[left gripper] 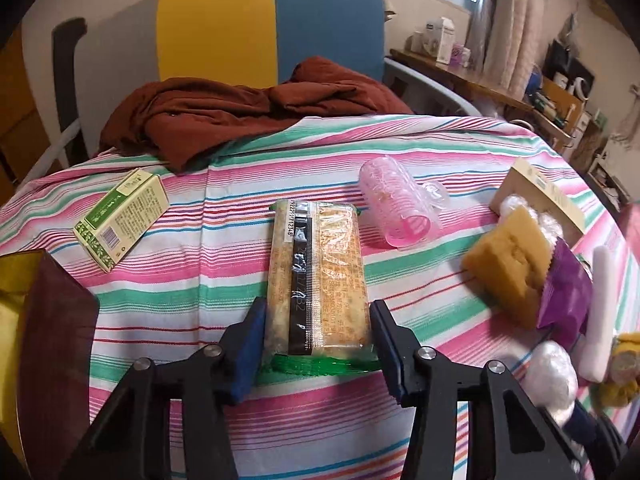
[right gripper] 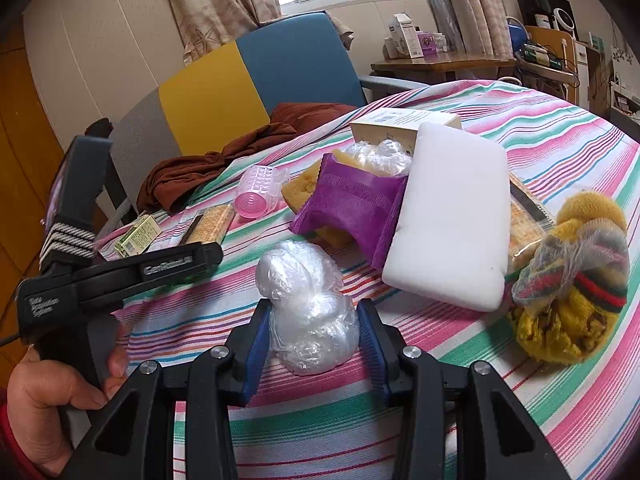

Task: Organize objects
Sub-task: 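Grasp the cracker packet with the left tool while the right tool holds the plastic bag, then lower the cracker packet and plastic bag into the gold tray, opening both tools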

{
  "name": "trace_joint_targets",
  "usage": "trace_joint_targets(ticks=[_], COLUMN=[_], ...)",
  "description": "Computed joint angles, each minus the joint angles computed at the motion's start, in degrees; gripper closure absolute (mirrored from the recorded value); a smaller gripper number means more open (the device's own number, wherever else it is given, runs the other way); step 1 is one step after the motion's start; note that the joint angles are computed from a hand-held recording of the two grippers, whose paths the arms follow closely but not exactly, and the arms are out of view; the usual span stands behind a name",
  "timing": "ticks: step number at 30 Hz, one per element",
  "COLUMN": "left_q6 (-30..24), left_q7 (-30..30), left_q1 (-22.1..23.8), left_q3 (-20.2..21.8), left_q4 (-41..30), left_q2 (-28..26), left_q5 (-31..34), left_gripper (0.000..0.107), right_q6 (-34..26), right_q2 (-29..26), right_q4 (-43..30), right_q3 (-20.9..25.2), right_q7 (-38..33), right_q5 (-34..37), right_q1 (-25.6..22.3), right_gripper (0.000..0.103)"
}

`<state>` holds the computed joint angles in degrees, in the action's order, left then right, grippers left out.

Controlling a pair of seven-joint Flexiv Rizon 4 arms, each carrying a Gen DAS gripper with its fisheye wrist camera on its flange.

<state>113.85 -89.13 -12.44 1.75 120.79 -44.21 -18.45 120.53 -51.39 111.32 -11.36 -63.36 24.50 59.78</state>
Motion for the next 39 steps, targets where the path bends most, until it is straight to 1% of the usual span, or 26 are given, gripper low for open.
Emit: trace_joint_targets(ticks=[1,3,5,7,11,15,17,18,20,21,23,26,30,35,39], left_q6=[0.13,0.44,1.29,2.85,6.08,9.56,11.53,12.54,14.57,15.29,17.01,18.14,19.36,21.40,25.26], left_q7=[0.27,1.00,1.37,1.07,-0.05,-1.18,-1.50,-1.65,-1.93,-2.16,-3.38,-5.08,-7.11,-8.42,-9.49], left_q1=[-0.15,-1.83,-2.24,-0.74,0.50,1.60,1.30,1.36,1.43,1.73,3.44,5.33,6.91,7.61,8.35], left_q3=[0.21,1.53,1.76,0.44,-0.53,-1.22,-1.01,-1.05,-1.09,-1.31,-2.27,-3.11,-3.60,-3.63,-3.68], left_q4=[0.08,0.26,0.60,1.81,4.46,6.97,8.41,9.20,10.88,11.51,13.12,14.88,16.65,18.67,20.83], left_q2=[-0.01,-0.07,-0.18,0.13,0.68,1.15,1.47,1.61,1.93,2.03,2.21,2.43,2.50,2.72,3.18], left_q5=[0.21,-0.39,-0.51,0.68,1.48,2.52,2.46,2.66,2.99,3.27,4.99,6.62,8.43,10.51,13.07], left_gripper=[0.056,0.057,0.058,0.058,0.058,0.058,0.059,0.059,0.059,0.059,0.059,0.059,0.059,0.059,0.059], right_q6=[-0.07,-0.18,-0.49,-0.86,-1.18,-0.69,-0.51,-0.34,0.17,0.07,0.80,0.84,1.19,1.02,1.36], right_q2=[-0.03,-0.06,-0.09,-0.16,-0.28,-0.68,-0.93,-0.81,-0.16,0.02,0.34,1.21,2.54,3.84,5.21], right_q4=[-0.02,-0.02,-0.04,-0.11,0.13,0.82,1.14,1.43,2.10,2.45,3.27,3.89,4.22,4.92,5.95], right_q3=[-0.13,-0.38,-0.94,-1.59,-3.00,-5.88,-7.23,-7.17,-5.55,-5.54,-5.36,-4.61,-2.47,-1.80,-2.01], right_q7=[-0.02,-0.05,-0.06,-0.02,0.13,0.50,0.87,1.14,1.72,1.93,2.25,2.54,3.49,3.49,3.21], right_q5=[0.13,0.34,0.74,1.05,1.91,4.85,6.96,7.48,7.42,8.04,9.15,9.94,9.93,10.14,11.16], right_q1=[0.15,0.42,0.99,1.52,2.97,6.15,7.79,7.96,7.08,7.49,8.36,8.73,7.85,8.43,9.78], right_gripper=[0.060,0.060,0.060,0.060,0.060,0.060,0.060,0.060,0.060,0.060,0.060,0.060,0.060,0.060,0.060])
